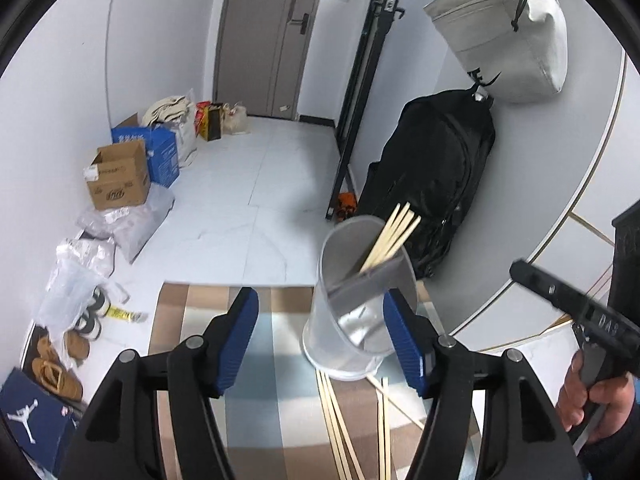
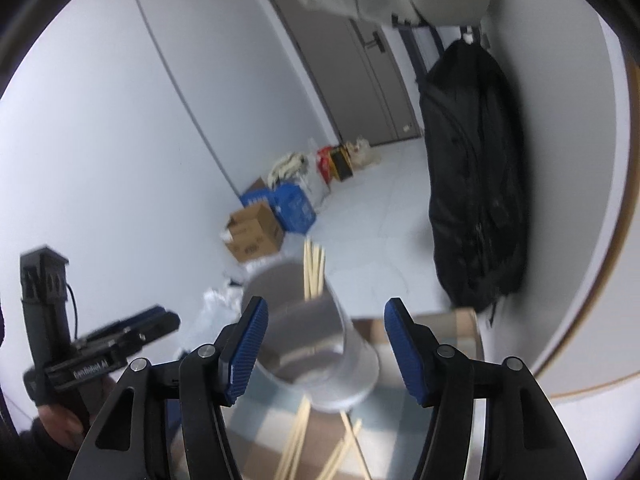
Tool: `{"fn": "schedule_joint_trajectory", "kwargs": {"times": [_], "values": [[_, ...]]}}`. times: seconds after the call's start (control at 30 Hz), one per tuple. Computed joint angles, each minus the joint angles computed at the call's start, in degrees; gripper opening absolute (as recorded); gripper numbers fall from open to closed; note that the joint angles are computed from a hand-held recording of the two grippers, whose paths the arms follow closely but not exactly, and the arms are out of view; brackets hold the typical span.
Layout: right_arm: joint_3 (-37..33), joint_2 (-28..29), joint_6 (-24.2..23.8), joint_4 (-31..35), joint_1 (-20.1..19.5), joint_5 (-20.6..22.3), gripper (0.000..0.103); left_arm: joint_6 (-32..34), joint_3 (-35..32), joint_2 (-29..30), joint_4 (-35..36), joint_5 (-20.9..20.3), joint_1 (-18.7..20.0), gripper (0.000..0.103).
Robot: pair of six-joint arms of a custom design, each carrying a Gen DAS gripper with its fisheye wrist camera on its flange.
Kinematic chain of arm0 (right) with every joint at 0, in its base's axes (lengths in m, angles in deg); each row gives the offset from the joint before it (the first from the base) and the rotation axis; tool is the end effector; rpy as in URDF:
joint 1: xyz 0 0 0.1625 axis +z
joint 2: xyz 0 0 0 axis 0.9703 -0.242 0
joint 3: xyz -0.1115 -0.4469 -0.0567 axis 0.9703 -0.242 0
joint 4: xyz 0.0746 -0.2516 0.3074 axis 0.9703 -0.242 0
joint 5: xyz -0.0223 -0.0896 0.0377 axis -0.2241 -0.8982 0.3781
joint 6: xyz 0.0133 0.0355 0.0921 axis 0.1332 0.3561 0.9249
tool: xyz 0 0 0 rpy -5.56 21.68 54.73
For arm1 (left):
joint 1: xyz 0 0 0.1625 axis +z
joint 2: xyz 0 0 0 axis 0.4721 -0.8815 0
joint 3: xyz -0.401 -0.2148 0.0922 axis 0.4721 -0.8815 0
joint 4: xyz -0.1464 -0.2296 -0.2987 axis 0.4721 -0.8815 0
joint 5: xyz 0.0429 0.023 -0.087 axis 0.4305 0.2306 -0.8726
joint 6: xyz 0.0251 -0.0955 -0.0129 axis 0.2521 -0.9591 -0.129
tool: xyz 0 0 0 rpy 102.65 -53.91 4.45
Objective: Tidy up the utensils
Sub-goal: 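Lower both open tools back down to the chopsticks on the cloth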
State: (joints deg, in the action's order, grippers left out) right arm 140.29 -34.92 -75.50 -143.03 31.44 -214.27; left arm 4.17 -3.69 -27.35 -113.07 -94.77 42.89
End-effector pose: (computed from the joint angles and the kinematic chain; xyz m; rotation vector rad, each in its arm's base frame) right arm 0.2997 -0.7084 0.1264 0.0200 -2.3144 1.3821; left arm -0.1328 -0.8540 0.2731 1.1393 2.6204 -0.6005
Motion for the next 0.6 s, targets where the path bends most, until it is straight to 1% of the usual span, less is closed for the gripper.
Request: {"fn": "schedule_joint_trajectory", "kwargs": {"times": [0.07, 0.2, 0.3, 0.43, 0.5, 0.6], "values": [[1.0, -0.2, 1.5, 2.6, 0.2, -0.8, 0.061, -0.6, 1.0, -0.5, -0.3, 0.4, 0.2, 0.062], [2.5, -0.3, 5.1, 8.2, -0.1, -2.2, 0.061, -2.2, 3.3, -1.5, -1.1, 1.5, 0.8, 0.074], [3.4, -0.2, 7.6, 12.1, -0.7, -1.7, 0.061, -2.3, 4.7, -1.9, -1.7, 2.5, 1.2, 0.076], [3.1, 0.9, 8.1, 15.7, -1.5, -1.5, 0.06, -1.8, 5.2, -1.9, -0.9, 3.6, 1.6, 0.076], [3.2, 1.3, 8.8, 16.9, -1.8, -1.2, 0.06, -1.3, 6.0, -2.3, -1.6, 3.5, 1.9, 0.076], [2.0, 2.4, 9.4, 19.2, -2.2, -1.4, 0.057, -1.1, 6.4, -2.0, -2.9, 4.1, 2.2, 0.076]]}}
